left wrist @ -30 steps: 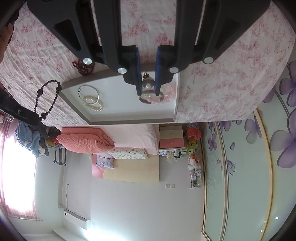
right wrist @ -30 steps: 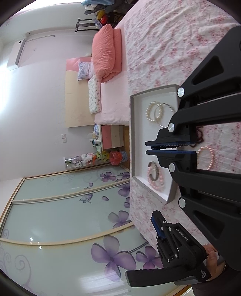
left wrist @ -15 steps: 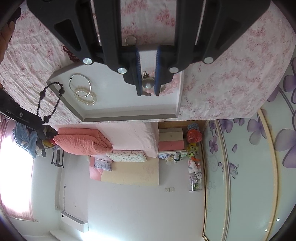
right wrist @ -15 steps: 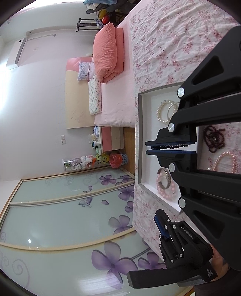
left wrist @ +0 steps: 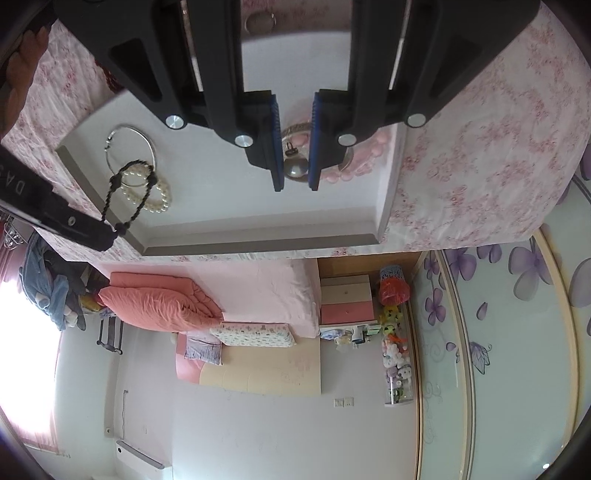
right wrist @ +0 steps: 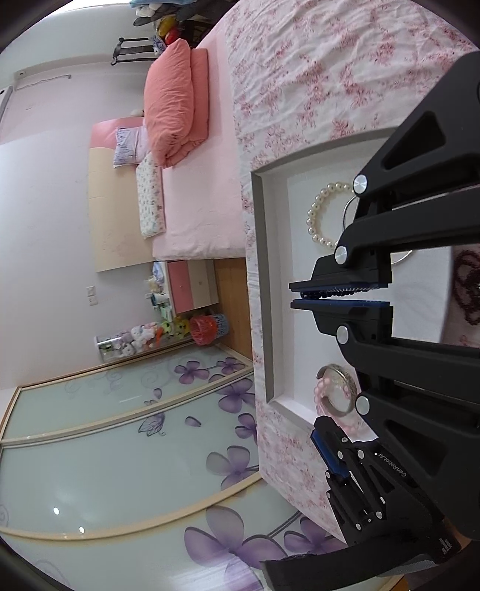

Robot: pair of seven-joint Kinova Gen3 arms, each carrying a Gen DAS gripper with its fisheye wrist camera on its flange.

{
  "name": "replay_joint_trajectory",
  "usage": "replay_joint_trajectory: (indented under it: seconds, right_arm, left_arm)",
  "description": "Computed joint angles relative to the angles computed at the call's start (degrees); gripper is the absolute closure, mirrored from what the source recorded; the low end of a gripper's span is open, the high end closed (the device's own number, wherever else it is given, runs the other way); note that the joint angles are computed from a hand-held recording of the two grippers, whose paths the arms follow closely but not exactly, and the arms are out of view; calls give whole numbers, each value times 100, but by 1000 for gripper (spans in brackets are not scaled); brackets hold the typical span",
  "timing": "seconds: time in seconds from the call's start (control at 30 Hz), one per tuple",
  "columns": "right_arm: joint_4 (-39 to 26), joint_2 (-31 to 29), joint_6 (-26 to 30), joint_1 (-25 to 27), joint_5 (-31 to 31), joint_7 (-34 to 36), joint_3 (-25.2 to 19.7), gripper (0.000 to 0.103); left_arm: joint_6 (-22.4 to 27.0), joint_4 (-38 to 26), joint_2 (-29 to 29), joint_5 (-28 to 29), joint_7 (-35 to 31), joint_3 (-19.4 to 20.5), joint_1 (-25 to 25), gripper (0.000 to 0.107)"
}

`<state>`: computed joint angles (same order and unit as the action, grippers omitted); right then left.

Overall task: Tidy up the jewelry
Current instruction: 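Carry the earring and black bracelet into the gray tray and open both tools, then withdraw both tools toward the silver ring and pink pearl bracelet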

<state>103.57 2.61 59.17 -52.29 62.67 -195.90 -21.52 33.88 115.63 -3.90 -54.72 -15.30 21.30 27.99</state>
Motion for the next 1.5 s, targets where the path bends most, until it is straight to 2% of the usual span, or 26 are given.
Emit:
replay_joint_trajectory:
  seconds: [0.13,0.2,0.27,0.3,0.33,0.57,0.73,1.03,1.23,1.4,1.5]
  right_arm:
    - [-36,62,-106,86,-226,160,86,98]
    - [-49,69,-119,100,-323,182,107,96]
    - [-2,35,-118,109,-357,113,117,84]
    - [42,16,-40,83,-308,1,95,71]
    - [62,10,8,75,-273,-48,81,64]
    - [167,-98,207,32,-278,-159,-61,64]
    - [179,-150,345,-34,-326,-155,-167,64]
    - [184,-272,691,-289,-479,-11,-464,64]
    - [258,-291,615,-497,-897,70,-638,64]
    - [303,-188,332,-674,-1354,363,-685,64]
    - [289,-88,276,-764,-1530,418,-648,72]
  left_arm:
    - [-105,-95,166,135,-155,-117,5,93]
    - [-178,-102,194,228,-211,-194,16,90]
    - [-299,-81,175,409,-319,-279,-7,81]
    - [-332,-68,162,434,-322,-294,-21,81]
    - [-392,-35,127,501,-365,-324,-48,81]
    - [-526,115,-194,916,-615,-292,-398,81]
    - [-758,203,-507,1651,-1242,-396,-641,81]
    - [-629,400,-1090,2429,-1933,-194,-1014,80]
    - [-442,813,-1704,2934,-2338,24,-1223,73]
    - [-113,1100,-2165,3239,-2649,359,-1508,61]
    - [51,1210,-2339,3444,-2864,534,-1627,57]
